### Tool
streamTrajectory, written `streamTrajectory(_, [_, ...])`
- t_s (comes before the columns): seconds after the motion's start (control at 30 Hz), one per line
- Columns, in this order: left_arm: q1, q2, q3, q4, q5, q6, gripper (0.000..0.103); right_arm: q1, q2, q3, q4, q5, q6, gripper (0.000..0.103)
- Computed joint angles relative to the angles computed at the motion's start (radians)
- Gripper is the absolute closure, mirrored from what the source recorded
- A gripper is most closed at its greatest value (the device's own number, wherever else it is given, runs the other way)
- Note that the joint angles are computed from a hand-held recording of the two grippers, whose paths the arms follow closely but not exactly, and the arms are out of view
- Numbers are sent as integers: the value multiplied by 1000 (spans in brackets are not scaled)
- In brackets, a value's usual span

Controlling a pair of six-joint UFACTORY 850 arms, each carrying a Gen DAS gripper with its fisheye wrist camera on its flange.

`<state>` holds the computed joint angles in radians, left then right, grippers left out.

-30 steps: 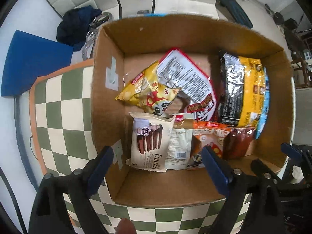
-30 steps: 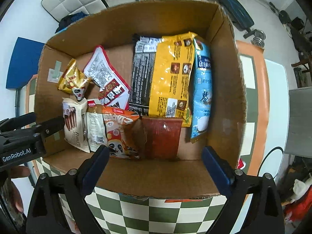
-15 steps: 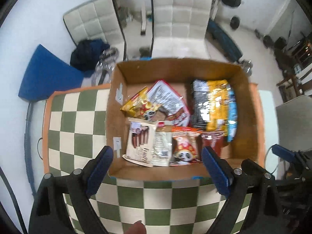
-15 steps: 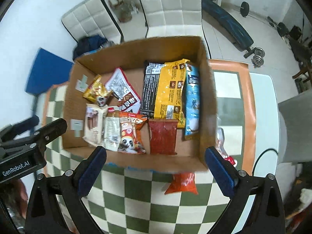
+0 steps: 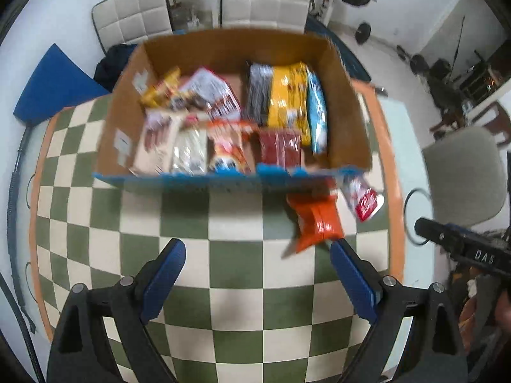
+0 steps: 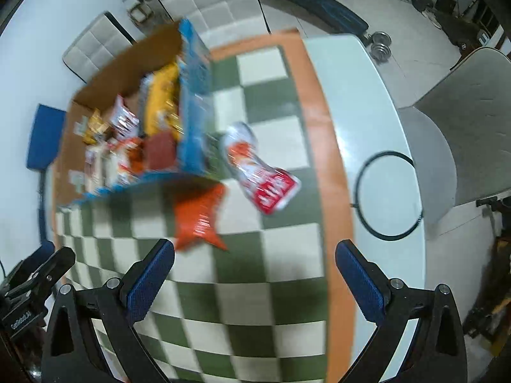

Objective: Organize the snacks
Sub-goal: 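Move both tools back toward the last snacks beside the box, then grasp the orange chip bag with the left tool while the right tool grasps the silver-red pouch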

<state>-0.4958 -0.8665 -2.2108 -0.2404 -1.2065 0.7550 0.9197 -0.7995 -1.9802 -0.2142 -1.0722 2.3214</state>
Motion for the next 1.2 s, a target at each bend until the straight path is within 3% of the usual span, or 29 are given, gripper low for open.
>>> streamTrajectory(0.17, [-31,102,226,49,197,-26,10,-19,22,118,60,74,-135,0])
streamTrajectory(0.37, [-61,143,346,117,350,-106,10,-79,-5,175,122,121,-371,0])
streamTrajectory(0.6, [-80,132,363,182,411,-211,10,-128,-40,195,140,174,-540,1])
streamTrajectory(0.8, [-90,129,366,196,415,-239,10,-151,-55,203,139,215,-585,4])
streamTrajectory(0.83, [-92,129,368,196,416,-239,10,-152,-57,205,139,221,-588,8])
streamTrajectory(0.97, [-97,126,366,194,410,-241,10,-153,-77,182,152,184,-604,40])
streamTrajectory(1.07, [-100,113,347,176,380,-234,10,-147,-82,170,161,151,-596,56])
streamTrajectory(1.2, [-110,89,307,150,330,-222,10,-132,-48,225,203,180,-554,59])
